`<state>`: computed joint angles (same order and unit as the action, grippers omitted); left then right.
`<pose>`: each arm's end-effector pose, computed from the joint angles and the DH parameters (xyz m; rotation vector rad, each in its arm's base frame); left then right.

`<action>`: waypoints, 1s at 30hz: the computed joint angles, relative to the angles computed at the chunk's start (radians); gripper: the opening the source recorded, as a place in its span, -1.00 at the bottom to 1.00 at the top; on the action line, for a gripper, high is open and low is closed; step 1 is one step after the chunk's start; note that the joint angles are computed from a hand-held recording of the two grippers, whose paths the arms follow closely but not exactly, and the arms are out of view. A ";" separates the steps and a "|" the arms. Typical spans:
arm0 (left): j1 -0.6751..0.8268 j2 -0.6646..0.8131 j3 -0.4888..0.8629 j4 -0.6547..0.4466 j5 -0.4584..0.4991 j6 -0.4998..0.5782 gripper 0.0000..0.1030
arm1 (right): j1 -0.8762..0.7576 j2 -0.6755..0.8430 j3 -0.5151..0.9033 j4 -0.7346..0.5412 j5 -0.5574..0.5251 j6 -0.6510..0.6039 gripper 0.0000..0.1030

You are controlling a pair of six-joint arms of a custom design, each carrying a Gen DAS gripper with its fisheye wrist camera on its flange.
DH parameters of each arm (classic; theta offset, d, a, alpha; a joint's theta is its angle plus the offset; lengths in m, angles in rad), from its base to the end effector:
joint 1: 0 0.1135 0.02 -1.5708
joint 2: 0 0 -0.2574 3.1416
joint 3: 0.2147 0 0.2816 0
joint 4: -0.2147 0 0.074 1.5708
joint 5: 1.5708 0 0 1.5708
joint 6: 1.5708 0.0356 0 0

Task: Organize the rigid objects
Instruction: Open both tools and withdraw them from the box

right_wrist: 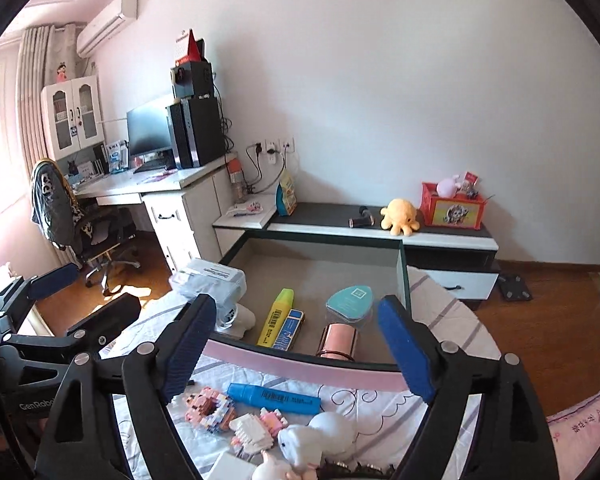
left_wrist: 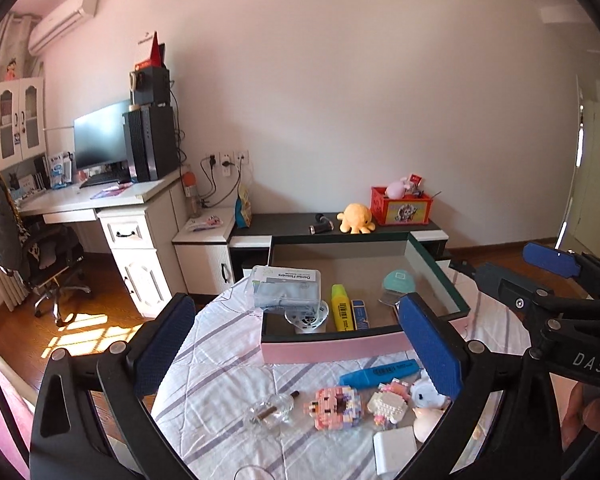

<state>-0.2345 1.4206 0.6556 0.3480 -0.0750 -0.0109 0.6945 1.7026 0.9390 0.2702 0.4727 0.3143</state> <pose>0.3134 -0.0721 0.1764 0.1735 1.9799 -0.0843 0.3079 0.2353 0.1717 -0.0947 2.0072 0.1551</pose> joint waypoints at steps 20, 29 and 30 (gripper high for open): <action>-0.421 -1.195 -0.472 -0.565 -0.467 -0.073 1.00 | 0.633 -0.410 -0.281 -0.384 0.775 0.417 1.00; -0.455 -1.296 -0.486 -0.638 -0.521 -0.068 1.00 | 0.690 -0.379 -0.236 -0.518 0.829 0.534 1.00; -0.449 -1.291 -0.488 -0.635 -0.515 -0.069 1.00 | 0.693 -0.376 -0.232 -0.527 0.829 0.543 1.00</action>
<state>-0.6830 0.1294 0.1678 -0.2868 -0.5897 -0.0803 1.3877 1.3264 0.7066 -0.2567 1.3017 0.8575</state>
